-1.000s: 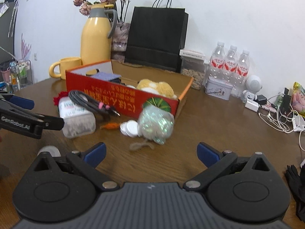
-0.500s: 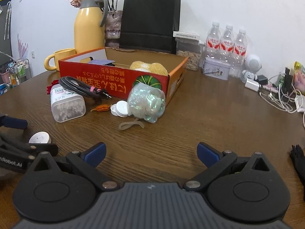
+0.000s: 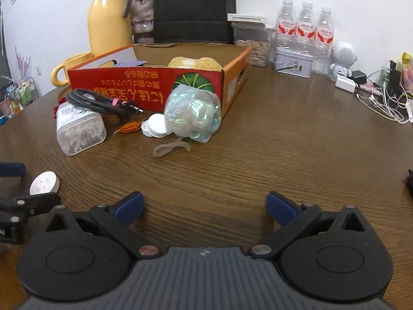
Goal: Organize objects
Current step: 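Grasp the white round puck with the left gripper, then carry the white puck into the box and open the left gripper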
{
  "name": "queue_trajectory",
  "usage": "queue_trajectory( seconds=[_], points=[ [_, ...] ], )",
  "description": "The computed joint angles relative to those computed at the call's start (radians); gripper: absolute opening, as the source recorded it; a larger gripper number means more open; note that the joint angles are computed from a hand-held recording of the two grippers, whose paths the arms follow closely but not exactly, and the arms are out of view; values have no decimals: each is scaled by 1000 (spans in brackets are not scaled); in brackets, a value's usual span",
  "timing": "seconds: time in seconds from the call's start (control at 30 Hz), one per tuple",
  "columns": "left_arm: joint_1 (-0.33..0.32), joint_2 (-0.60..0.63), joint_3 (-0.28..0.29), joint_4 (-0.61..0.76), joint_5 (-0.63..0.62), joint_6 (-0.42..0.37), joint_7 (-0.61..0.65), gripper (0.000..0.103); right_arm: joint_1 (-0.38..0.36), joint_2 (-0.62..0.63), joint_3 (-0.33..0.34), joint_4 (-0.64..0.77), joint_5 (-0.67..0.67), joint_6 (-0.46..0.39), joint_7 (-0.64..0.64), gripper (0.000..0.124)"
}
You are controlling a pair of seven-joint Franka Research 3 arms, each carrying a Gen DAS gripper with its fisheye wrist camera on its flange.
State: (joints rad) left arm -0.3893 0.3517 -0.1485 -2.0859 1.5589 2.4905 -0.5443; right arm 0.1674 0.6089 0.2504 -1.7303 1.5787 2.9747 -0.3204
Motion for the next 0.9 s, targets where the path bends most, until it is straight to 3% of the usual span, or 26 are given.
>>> queue_trajectory(
  seconds=[0.03,0.07,0.17,0.5,0.8,0.9],
  points=[
    [-1,-6,0,-6,10,3,-7,48,2,0,1,1,5,7,-7,103],
    [-1,-11,-1,-9,12,1,-5,38,4,1,0,2,7,10,-8,103],
    [5,-20,-1,-18,28,16,-23,38,10,6,-3,9,1,14,6,103],
    [5,-58,-8,-37,67,-95,-82,38,26,45,28,54,-93,32,79,103],
    [24,-70,-19,-42,79,-119,-94,38,46,134,84,156,-216,177,272,103],
    [28,-68,-19,-43,79,-115,-98,38,13,151,137,169,-237,208,268,91]
  ],
)
